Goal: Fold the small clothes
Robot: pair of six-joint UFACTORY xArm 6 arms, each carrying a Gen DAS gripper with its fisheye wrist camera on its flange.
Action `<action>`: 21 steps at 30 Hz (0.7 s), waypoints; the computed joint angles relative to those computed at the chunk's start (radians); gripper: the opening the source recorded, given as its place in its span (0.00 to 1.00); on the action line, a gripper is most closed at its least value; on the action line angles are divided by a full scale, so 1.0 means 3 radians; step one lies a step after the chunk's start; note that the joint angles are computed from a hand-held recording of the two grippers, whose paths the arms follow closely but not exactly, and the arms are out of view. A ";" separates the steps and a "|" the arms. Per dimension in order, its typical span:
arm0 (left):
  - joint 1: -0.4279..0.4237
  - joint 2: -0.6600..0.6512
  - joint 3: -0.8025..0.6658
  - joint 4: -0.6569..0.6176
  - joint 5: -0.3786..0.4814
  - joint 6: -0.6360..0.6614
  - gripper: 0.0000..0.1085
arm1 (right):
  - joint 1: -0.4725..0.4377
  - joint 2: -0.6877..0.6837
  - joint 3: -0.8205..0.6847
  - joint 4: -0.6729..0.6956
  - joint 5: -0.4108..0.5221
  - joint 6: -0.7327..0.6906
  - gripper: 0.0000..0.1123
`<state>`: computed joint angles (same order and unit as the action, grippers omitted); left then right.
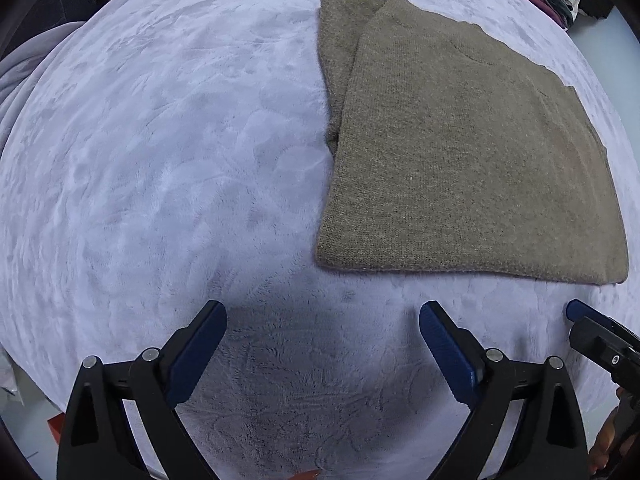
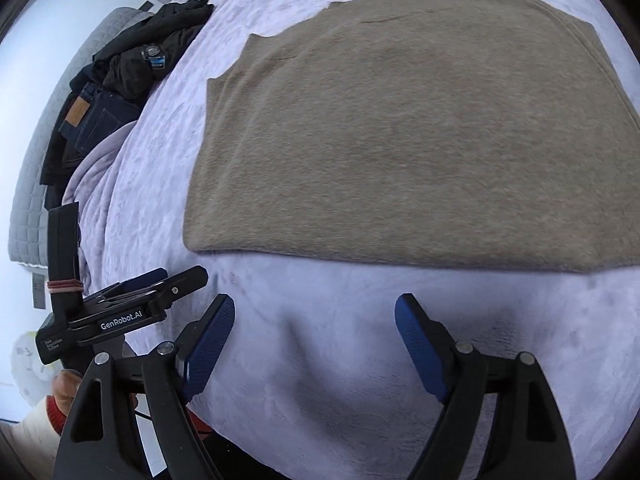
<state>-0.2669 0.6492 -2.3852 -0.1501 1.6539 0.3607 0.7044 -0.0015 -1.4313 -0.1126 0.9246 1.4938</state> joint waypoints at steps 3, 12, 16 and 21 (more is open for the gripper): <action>-0.0087 -0.0060 0.0130 0.0047 -0.0073 -0.0051 0.90 | -0.0003 -0.0130 0.0153 0.0020 0.0011 0.0047 0.76; -0.0268 -0.0256 0.0523 0.0070 -0.0220 -0.0213 0.90 | 0.0017 -0.0291 0.0341 -0.0015 -0.0009 0.0112 0.76; -0.0332 -0.0267 0.0560 0.0049 -0.0224 -0.0249 0.90 | 0.0012 -0.0371 0.0474 -0.0004 -0.0113 0.0187 0.76; -0.0390 -0.0325 0.0667 0.0011 -0.0271 -0.0336 0.90 | 0.0011 -0.0406 0.0551 0.0000 -0.0199 0.0243 0.76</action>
<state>-0.3840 0.5516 -2.1851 -0.1468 1.5727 0.2599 0.7079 -0.1235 -1.2659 -0.1127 0.8648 1.5667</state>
